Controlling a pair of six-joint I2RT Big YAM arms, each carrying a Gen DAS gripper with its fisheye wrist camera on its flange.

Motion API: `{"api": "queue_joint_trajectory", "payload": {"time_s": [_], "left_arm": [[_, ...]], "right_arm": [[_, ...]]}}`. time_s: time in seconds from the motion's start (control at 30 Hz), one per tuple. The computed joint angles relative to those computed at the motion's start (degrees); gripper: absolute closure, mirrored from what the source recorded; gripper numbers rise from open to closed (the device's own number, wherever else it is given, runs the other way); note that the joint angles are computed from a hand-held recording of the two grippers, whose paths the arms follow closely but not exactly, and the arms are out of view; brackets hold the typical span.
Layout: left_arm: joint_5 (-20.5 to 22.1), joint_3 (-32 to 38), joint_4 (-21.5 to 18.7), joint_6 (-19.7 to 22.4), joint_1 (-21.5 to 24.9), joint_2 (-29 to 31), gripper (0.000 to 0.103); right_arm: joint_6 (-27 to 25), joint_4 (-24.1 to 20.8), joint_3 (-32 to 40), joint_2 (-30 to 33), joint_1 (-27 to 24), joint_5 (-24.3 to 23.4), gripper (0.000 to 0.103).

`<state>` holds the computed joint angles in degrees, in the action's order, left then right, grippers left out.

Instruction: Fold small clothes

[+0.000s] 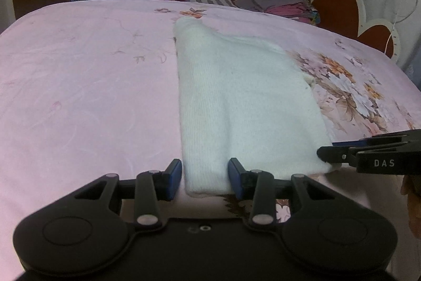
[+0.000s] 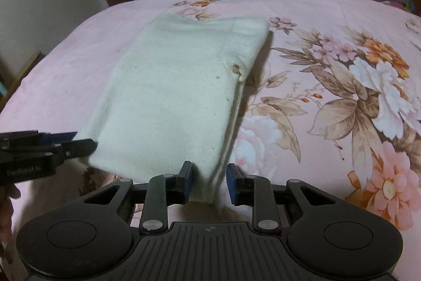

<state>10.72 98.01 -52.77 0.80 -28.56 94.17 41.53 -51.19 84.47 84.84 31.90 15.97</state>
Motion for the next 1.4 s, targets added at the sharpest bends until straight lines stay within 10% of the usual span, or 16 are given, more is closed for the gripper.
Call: {"api": "queue_joint_trajectory", "payload": {"time_s": [0.13, 0.2, 0.23, 0.3, 0.87, 1.4], "left_arm": [[-0.42, -1.14, -0.28, 0.2, -0.41, -2.87, 0.061], [-0.23, -2.89, 0.57, -0.68, -0.63, -5.43, 0.043], [-1.2, -4.14, 1.73, -1.75, -1.02, -6.94, 0.014], [-5.68, -9.1, 7.47, -3.72, -2.41, -11.66, 0.0], [-13.31, -14.69, 1.52, -8.71, -11.11, -25.41, 0.0], [-17.32, -17.09, 2.04, -9.91, -13.86, -30.6, 0.0]], "right_arm": [[1.7, -0.43, 0.67, -1.59, 1.31, 1.86, 0.076], [2.86, -1.14, 0.8, -3.36, 3.0, 4.66, 0.076], [3.45, -2.13, 1.08, -4.04, 3.8, 5.87, 0.075], [6.29, -5.67, 2.09, -5.24, 6.06, 10.25, 0.0], [25.48, -30.48, 7.82, -8.17, 24.65, 31.78, 0.0], [31.23, -36.78, 10.55, -8.38, 30.35, 36.34, 0.0]]}}
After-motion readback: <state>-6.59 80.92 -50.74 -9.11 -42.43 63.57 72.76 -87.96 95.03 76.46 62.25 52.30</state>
